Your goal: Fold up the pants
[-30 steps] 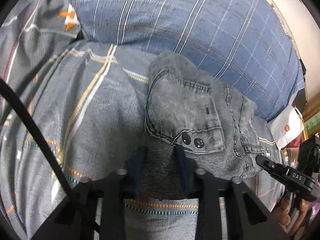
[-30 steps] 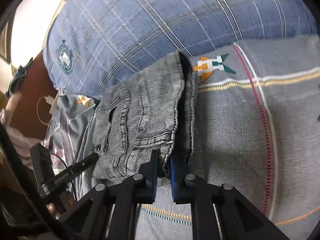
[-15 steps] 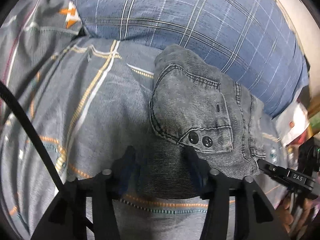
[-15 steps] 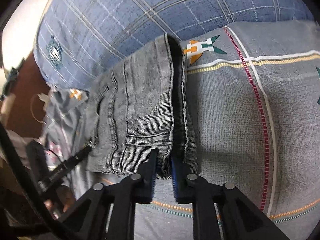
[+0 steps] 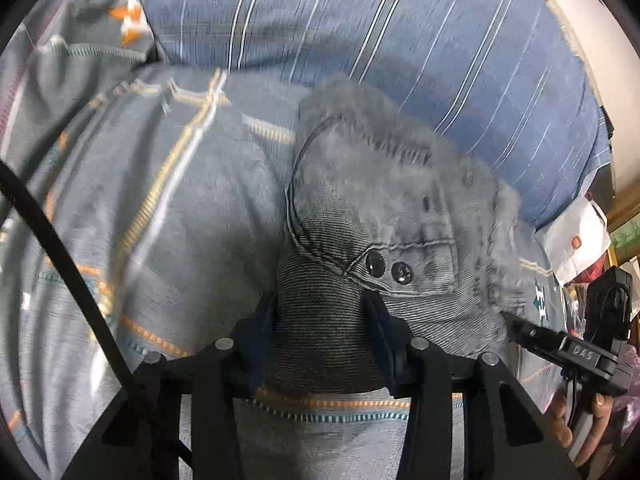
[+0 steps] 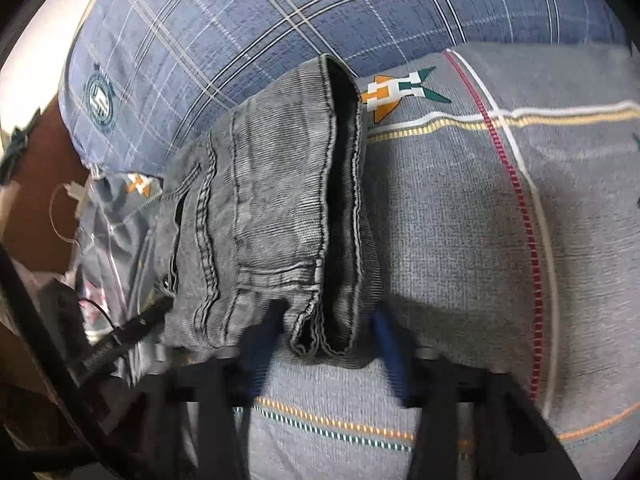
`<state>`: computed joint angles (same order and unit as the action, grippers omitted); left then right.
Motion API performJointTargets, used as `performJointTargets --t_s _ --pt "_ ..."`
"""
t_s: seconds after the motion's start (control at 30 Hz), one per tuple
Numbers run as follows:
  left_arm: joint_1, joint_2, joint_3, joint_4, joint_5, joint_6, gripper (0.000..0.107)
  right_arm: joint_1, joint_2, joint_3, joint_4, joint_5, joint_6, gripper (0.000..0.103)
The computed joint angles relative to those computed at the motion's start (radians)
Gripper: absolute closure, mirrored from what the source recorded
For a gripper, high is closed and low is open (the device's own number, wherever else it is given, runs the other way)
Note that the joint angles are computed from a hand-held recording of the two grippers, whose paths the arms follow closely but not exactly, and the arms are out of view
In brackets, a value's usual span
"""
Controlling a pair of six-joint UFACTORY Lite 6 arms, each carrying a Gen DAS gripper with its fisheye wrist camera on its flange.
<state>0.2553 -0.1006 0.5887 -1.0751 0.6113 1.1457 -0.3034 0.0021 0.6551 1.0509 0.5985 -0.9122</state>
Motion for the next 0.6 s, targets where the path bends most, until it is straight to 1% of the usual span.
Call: performJointTargets --t_s 0.07,0.13,0.2,0.27,0.3,0.37,0.4,0.43,0.47,0.5,0.6 --pt "-0.028 -0.074 -0.039 0.005 -0.041 0.013 0.066 0.010 -0.050 -0.008 -0.026 0.007 0.021 0.075" --pt "-0.055 -0.063 -0.042 0.027 -0.079 -0.013 0.065 0.020 -0.069 -0.010 -0.039 -0.002 0.033 0.075" --pt "-0.099 -0.042 -0.047 0.038 -0.137 -0.034 0.059 0.045 -0.038 -0.009 -0.051 -0.035 0.049 0.075" --pt "-0.124 -0.057 -0.060 0.012 -0.174 -0.008 0.058 0.056 -0.007 -0.001 -0.047 -0.054 0.049 0.074" --pt "-0.134 -0.067 -0.066 0.018 -0.190 -0.013 0.054 0.048 -0.007 0.003 -0.046 -0.044 0.049 0.071" --pt "-0.142 -0.092 -0.076 0.049 -0.214 -0.050 0.048 0.052 -0.017 0.006 -0.063 -0.041 0.074 0.068" --pt "-0.149 -0.105 -0.080 0.073 -0.225 -0.080 0.044 0.054 -0.017 0.004 -0.072 -0.049 0.090 0.060" --pt "-0.161 -0.117 -0.085 0.100 -0.237 -0.118 0.043 0.032 -0.010 0.001 -0.079 -0.044 0.082 0.058" --pt "-0.171 -0.118 -0.085 0.126 -0.250 -0.150 0.039 0.027 0.001 0.003 -0.080 -0.040 0.081 0.055" --pt "-0.180 -0.117 -0.086 0.141 -0.264 -0.173 0.035 0.018 0.017 0.008 -0.071 -0.031 0.073 0.050" --pt "-0.148 -0.071 -0.068 0.077 -0.255 -0.091 0.032 -0.008 0.047 0.021 -0.041 -0.009 0.044 0.049"
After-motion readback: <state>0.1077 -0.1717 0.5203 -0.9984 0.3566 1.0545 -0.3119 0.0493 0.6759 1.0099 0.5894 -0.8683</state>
